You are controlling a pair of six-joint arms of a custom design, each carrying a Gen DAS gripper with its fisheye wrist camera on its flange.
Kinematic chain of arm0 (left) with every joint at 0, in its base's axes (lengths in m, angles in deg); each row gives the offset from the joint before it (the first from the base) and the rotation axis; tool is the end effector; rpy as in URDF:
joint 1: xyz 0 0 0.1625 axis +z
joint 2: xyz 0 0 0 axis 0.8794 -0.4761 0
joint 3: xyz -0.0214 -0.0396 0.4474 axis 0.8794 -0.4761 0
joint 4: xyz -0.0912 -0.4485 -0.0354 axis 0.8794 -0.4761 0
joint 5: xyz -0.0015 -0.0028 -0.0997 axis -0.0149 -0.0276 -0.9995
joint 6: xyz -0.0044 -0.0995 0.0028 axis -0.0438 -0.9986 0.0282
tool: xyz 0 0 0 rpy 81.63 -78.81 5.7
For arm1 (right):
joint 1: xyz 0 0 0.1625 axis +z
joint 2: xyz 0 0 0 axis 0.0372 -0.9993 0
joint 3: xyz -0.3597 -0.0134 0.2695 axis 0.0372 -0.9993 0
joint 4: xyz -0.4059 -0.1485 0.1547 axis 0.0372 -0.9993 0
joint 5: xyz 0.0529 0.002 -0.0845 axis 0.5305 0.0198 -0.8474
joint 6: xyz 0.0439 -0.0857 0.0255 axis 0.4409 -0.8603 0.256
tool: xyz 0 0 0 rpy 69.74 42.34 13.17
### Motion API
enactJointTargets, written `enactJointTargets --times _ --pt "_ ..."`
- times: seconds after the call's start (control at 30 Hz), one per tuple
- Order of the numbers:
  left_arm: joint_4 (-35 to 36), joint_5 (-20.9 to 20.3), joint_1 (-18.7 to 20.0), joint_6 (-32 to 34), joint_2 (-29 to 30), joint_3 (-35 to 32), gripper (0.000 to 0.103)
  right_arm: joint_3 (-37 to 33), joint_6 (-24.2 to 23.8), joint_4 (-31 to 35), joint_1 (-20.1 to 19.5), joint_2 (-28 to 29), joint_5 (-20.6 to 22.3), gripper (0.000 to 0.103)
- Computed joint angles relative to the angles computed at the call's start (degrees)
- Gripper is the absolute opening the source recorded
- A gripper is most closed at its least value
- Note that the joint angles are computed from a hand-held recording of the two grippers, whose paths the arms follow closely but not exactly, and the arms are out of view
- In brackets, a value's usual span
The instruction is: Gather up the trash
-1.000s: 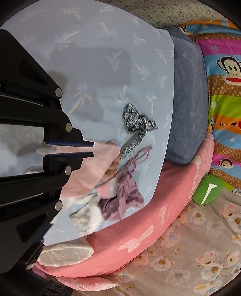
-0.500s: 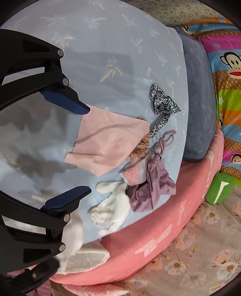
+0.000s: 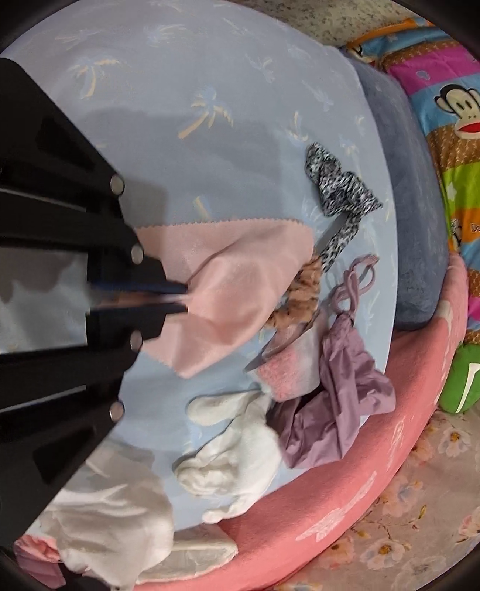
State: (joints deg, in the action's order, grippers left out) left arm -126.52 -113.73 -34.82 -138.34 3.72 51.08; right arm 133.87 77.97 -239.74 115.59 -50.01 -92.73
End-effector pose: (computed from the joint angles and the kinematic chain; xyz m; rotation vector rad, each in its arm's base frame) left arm -0.2427 -0.3440 0.1268 0.2324 2.4790 -0.6239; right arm 0.2359 -0.2745 0.2042 0.2939 -2.6082 0.9710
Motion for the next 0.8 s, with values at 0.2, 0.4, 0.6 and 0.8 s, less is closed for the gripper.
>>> enactJointTargets --times 0.2,0.4,0.6,0.8 --pt "-1.5 -2.5 -3.7 -1.0 -3.0 1.4 0.001 0.3 0.1 -0.1 0.7 -1.3 -0.6 0.006" --pt "-1.4 -2.3 -8.8 -0.9 -4.9 0.8 0.001 0.8 0.7 0.9 1.3 -4.7 -2.0 0.006" --pt "-5.8 -2.5 -11.4 2.4 -1.8 -1.3 0.001 1.3 0.6 2.1 1.7 -8.9 -3.2 0.006" --pt "-10.1 -3.7 -13.2 6.1 0.9 -3.1 0.001 2.1 0.1 3.2 1.2 -13.5 -4.2 0.006"
